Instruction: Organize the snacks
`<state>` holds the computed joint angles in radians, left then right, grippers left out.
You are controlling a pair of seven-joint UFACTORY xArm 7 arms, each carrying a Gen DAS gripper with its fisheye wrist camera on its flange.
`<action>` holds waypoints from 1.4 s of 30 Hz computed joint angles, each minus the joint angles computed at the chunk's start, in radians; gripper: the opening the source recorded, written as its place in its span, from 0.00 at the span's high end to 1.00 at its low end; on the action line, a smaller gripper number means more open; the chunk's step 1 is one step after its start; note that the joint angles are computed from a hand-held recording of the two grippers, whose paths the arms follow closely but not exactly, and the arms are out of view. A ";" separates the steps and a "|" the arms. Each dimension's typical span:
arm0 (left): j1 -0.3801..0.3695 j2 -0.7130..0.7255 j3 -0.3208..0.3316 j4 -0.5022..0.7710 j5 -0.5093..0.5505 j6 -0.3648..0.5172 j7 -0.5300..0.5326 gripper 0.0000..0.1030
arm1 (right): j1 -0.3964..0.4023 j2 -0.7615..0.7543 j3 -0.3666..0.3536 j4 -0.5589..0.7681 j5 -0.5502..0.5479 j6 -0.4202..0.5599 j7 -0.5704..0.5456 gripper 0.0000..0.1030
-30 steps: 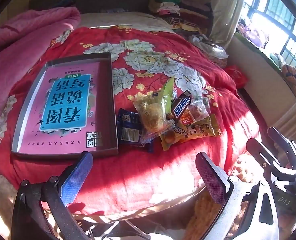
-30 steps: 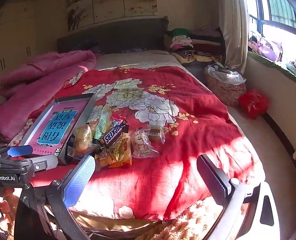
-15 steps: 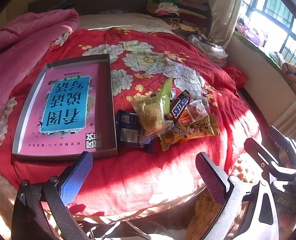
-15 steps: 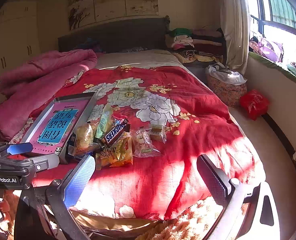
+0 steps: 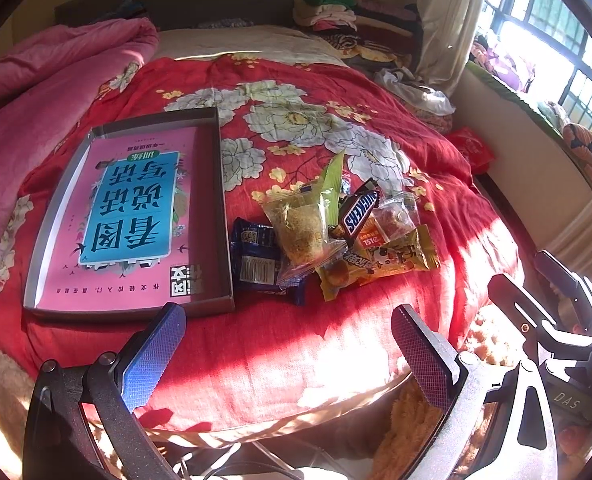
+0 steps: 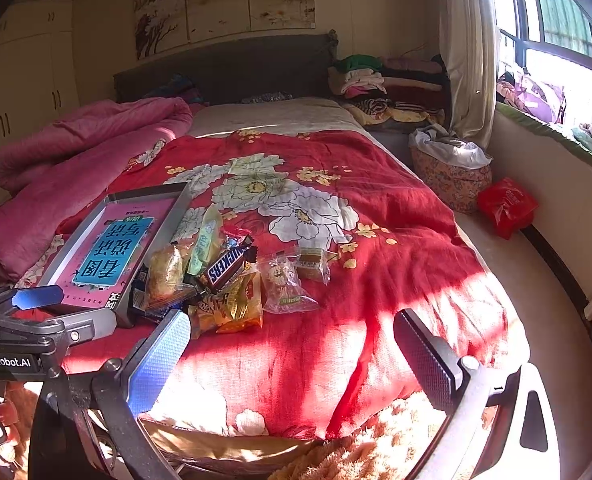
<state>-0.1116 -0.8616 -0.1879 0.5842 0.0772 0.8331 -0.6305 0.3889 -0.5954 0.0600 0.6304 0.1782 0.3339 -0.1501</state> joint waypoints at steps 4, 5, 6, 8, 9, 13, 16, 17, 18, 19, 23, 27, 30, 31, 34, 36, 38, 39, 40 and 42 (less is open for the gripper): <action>-0.002 0.000 0.001 -0.001 0.000 -0.001 0.000 0.01 | 0.000 -0.002 -0.002 -0.001 0.000 0.003 0.000 0.00; -0.001 0.000 0.000 0.000 0.001 0.000 -0.001 0.01 | 0.000 -0.002 -0.002 -0.001 0.000 0.003 0.001 0.00; -0.001 0.000 0.000 0.000 0.002 0.001 -0.002 0.01 | 0.001 -0.002 -0.003 -0.002 0.001 0.002 0.000 0.00; -0.002 0.000 0.000 0.000 0.002 0.001 -0.001 0.01 | -0.001 0.001 -0.003 -0.002 0.000 0.002 0.000 0.00; -0.002 0.000 0.000 0.000 0.001 0.001 -0.002 0.01 | 0.000 0.001 -0.003 -0.003 0.000 0.001 -0.001 0.00; -0.002 -0.001 0.001 -0.002 0.002 0.001 -0.001 0.01 | 0.000 0.003 -0.004 -0.003 0.000 0.000 -0.002 0.00; -0.001 0.000 -0.001 -0.001 0.003 0.001 -0.003 0.01 | -0.002 0.003 -0.002 -0.002 -0.001 0.001 0.000 0.00; -0.001 0.001 -0.002 0.000 0.004 0.001 -0.003 0.01 | -0.003 0.003 -0.001 -0.002 -0.002 0.000 0.001 0.00; -0.002 0.002 -0.002 0.000 0.003 0.000 -0.004 0.01 | -0.002 0.003 -0.002 -0.002 -0.002 0.000 0.000 0.00; -0.003 0.003 -0.001 0.001 0.002 0.001 -0.004 0.01 | -0.002 0.003 -0.002 -0.002 -0.001 0.001 0.001 0.00; -0.002 0.004 -0.002 0.000 0.003 0.000 -0.005 0.01 | -0.001 0.003 -0.003 -0.002 -0.001 0.001 0.000 0.00; -0.003 0.009 0.003 0.001 0.002 0.000 -0.002 0.01 | -0.001 0.004 -0.001 -0.003 -0.003 0.002 -0.002 0.00; -0.005 0.014 0.006 0.002 -0.001 -0.001 0.001 0.01 | -0.002 0.006 0.002 0.000 -0.003 0.006 0.002 0.00; -0.005 0.015 0.006 0.002 -0.001 -0.002 0.001 0.01 | -0.001 0.007 0.002 0.000 -0.003 0.007 0.003 0.00; -0.004 0.015 0.005 0.001 -0.001 -0.004 0.002 0.01 | -0.001 0.012 0.003 0.005 -0.002 0.013 0.003 0.00; -0.006 0.015 0.006 0.001 -0.003 -0.003 0.002 0.01 | 0.001 0.014 0.002 0.007 -0.002 0.014 0.001 0.00; -0.006 0.017 0.008 0.000 -0.006 -0.004 0.003 0.01 | 0.003 0.019 0.001 0.009 0.001 0.015 -0.001 0.00; -0.007 0.018 0.012 0.000 -0.008 -0.006 0.005 0.01 | 0.005 0.021 -0.001 0.010 0.003 0.016 -0.003 0.00; -0.009 0.019 0.016 -0.002 -0.010 -0.010 0.010 0.01 | 0.008 0.024 -0.002 0.011 0.006 0.018 -0.004 0.00; -0.002 0.021 0.015 -0.002 -0.004 -0.015 0.013 0.01 | 0.018 0.030 -0.009 0.014 0.017 0.021 -0.013 0.00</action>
